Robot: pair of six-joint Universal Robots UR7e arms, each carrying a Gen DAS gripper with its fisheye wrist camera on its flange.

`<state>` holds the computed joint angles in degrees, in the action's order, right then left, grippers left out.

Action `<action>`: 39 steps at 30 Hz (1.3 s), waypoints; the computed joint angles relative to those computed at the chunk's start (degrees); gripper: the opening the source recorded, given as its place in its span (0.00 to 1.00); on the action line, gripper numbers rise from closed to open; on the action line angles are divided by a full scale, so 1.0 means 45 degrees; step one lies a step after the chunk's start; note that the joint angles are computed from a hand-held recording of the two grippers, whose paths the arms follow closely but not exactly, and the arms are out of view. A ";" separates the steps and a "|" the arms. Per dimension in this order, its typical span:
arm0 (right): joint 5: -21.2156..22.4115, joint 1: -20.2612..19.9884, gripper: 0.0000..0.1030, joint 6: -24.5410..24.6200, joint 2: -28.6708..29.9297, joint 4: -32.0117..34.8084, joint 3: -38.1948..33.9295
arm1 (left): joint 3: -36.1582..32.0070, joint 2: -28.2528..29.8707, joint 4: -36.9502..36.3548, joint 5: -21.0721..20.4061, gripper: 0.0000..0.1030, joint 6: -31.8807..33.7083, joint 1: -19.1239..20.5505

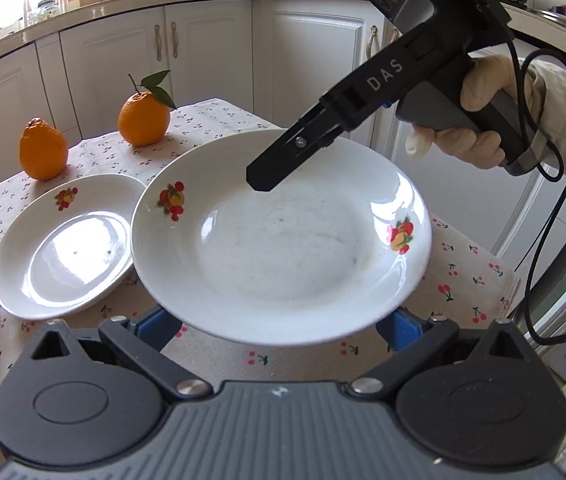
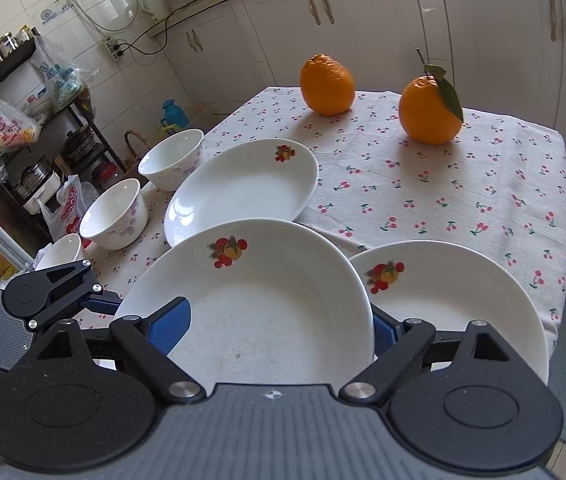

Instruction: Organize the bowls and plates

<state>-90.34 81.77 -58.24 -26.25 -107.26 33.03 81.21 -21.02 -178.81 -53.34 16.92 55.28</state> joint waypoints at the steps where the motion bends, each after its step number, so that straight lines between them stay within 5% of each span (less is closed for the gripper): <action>1: 0.0017 -0.0041 0.90 0.0037 0.0052 -0.0008 -0.0149 | -0.0177 0.0077 0.0072 -0.0070 0.99 0.0114 0.0030; 24: 0.0031 -0.0718 0.90 0.0910 0.1681 0.0527 -0.3730 | -0.3382 0.1727 0.1429 -0.0834 0.99 0.1481 0.0472; 39: -0.0328 -0.0871 0.90 0.1212 0.1561 0.0024 -0.3517 | -0.4204 0.2132 0.1972 -0.1335 0.99 0.1469 0.0717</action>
<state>-91.81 77.85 -52.78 -19.22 -107.15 17.21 62.29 -11.43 -169.93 -59.35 23.53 58.50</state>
